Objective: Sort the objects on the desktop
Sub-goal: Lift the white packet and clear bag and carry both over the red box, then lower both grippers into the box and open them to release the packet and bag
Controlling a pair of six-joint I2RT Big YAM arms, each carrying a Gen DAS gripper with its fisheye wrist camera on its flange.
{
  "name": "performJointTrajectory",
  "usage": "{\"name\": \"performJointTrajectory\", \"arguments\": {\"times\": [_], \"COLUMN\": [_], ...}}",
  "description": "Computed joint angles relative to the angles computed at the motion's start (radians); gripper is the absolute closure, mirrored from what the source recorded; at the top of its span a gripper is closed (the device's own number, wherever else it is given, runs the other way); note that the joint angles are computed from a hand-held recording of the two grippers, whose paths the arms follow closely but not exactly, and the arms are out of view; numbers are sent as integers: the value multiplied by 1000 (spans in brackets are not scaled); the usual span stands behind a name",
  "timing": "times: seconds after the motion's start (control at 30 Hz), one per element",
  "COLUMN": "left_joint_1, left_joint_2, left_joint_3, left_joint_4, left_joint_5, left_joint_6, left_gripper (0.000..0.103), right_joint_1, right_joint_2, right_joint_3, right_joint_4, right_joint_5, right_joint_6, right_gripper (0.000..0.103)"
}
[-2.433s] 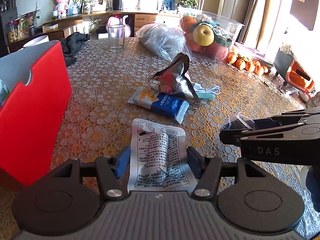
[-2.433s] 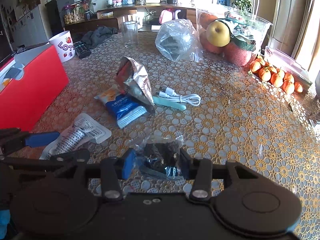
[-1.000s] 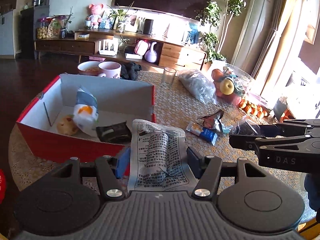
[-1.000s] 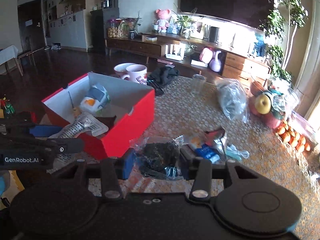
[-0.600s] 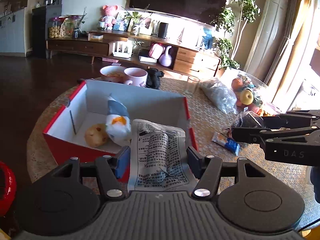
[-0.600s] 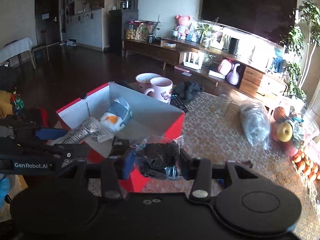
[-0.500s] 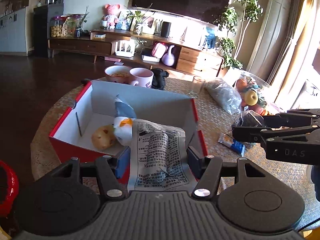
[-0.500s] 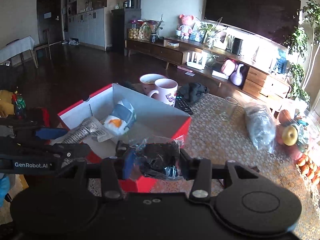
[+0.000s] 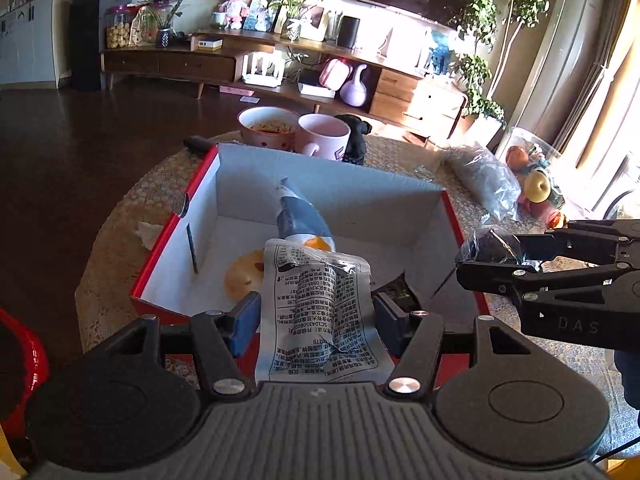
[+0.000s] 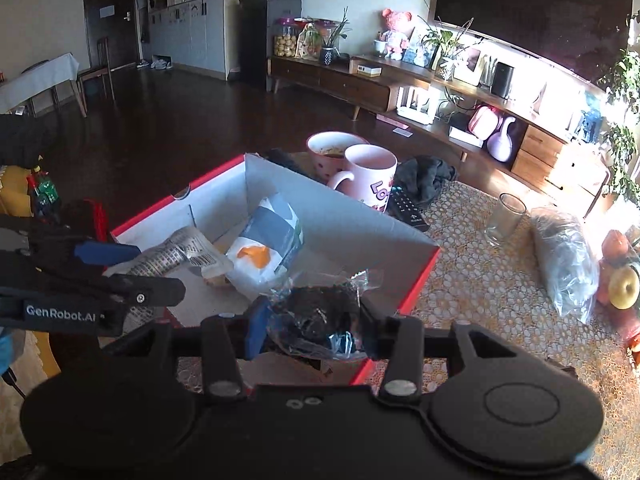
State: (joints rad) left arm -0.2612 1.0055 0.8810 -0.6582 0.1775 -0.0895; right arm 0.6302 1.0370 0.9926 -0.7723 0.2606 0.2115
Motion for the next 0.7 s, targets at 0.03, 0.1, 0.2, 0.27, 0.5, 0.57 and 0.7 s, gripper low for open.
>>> {"name": "performJointTrajectory", "arguments": {"times": [0.03,0.1,0.2,0.27,0.5,0.57,0.7], "left_joint_1": [5,9,27,32,15,6,-1], "left_joint_2": [8,25,62,91,162,178,228], "left_joint_3": [2,10,35,57,89,93,127], "left_joint_4": [5,13,16,12,43,61,49], "left_joint_5": [-2,-26,-47,-71,-176,-197,-209], "left_joint_6": [6,27,56,87,186,210,245], "left_gripper": [42,42,42,42,42,42,42], "right_joint_1": [-3,-9,-16,-22,-44,-47,-52], "right_joint_2": [12,31,64,86,142,160,195], "right_joint_3": [3,8,17,25,44,49,62], "right_joint_4": [2,7,21,30,54,61,67], "right_joint_5": [-3,-3,3,6,-13,-16,-16], "right_joint_6": [-1,-8,-19,-23,-50,-57,-69], "right_gripper": [58,58,58,58,57,57,57]}}
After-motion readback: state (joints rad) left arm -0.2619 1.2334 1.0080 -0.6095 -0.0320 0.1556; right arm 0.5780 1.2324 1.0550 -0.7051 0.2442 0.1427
